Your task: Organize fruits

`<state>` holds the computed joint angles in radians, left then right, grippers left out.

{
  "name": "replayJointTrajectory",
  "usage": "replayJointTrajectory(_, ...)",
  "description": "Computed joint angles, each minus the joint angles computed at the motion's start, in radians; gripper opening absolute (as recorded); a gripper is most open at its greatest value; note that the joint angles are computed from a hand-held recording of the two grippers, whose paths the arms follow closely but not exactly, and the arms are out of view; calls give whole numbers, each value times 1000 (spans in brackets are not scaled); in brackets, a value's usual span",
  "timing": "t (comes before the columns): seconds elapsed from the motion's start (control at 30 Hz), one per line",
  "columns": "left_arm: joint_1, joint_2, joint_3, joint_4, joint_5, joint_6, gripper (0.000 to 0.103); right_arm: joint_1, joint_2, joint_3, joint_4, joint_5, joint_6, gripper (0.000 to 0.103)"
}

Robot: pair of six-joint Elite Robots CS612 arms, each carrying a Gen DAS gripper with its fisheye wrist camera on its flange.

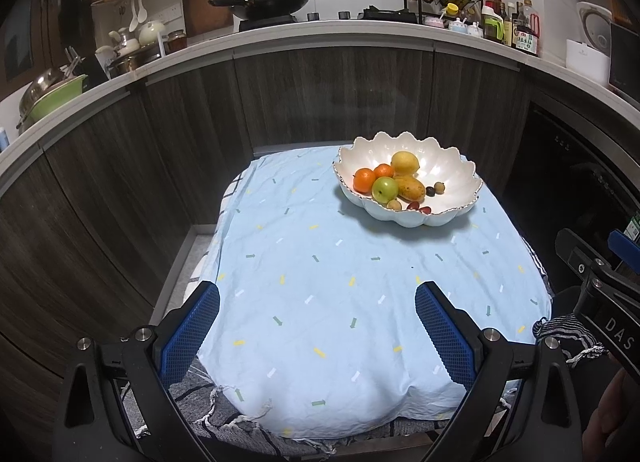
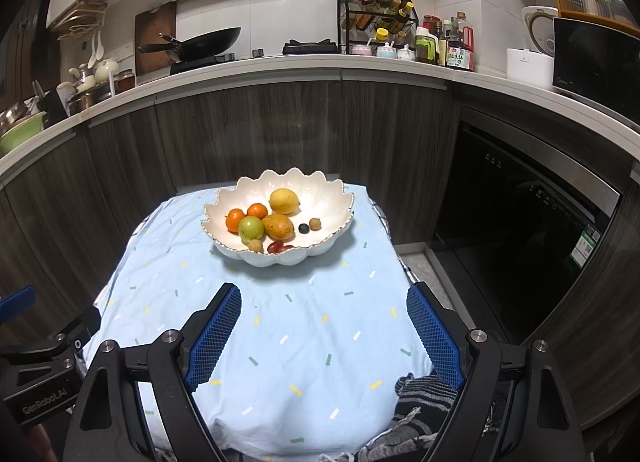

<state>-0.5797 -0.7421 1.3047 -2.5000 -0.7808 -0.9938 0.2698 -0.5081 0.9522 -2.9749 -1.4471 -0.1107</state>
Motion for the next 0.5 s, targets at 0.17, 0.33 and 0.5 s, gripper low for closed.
replayJointTrajectory(0.17,0,0,0,1,1,-2,100,0,1,0,0,1,-1,86)
replayJointTrajectory(0.33,0,-1,0,3,0,-2,100,0,0,-1,3,0,-1,86)
replayJointTrajectory(0.5,0,-1,0,4,-2,-2,100,0,0,0,8,1,3,86)
